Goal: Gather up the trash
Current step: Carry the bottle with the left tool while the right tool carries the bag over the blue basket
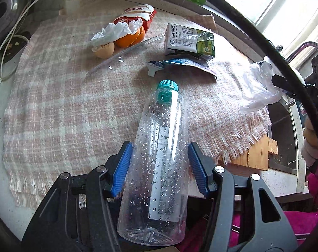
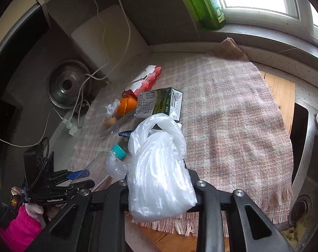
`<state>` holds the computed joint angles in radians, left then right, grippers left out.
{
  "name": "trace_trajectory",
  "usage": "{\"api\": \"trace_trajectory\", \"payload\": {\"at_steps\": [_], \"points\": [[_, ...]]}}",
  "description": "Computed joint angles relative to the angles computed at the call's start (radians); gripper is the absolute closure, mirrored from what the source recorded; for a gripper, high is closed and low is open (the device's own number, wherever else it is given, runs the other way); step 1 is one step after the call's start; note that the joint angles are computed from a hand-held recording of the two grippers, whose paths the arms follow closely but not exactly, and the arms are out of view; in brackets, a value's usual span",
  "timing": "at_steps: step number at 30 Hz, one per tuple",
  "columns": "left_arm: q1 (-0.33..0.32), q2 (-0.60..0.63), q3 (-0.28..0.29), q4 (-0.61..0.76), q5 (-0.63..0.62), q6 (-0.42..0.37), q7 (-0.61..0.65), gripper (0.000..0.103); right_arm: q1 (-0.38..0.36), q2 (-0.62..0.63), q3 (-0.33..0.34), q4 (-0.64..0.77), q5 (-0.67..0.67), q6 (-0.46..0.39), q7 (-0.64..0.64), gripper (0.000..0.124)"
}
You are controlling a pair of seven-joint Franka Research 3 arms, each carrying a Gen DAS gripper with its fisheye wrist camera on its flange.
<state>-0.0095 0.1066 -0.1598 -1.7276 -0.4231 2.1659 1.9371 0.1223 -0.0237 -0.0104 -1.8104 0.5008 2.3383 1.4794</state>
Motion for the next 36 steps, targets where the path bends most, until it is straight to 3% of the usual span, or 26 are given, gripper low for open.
{"api": "trace_trajectory", "payload": {"at_steps": [15, 24, 36], "points": [[-0.035, -0.291, 0.082, -0.324, -0.001, 0.057, -0.066, 0.047, 0.094, -0.076, 0.052, -0.08, -0.006, -0.021, -0.055, 0.097], [-0.046, -0.438, 0.152, -0.483, 0.011, 0.024, -0.058, 0.047, 0.155, -0.127, 0.085, -0.153, -0.031, -0.014, -0.031, 0.097], [-0.036, -0.474, 0.177, -0.641, 0.066, 0.037, -0.075, 0.047, 0.219, -0.136, 0.121, -0.251, -0.083, 0.003, 0.019, 0.097]]}}
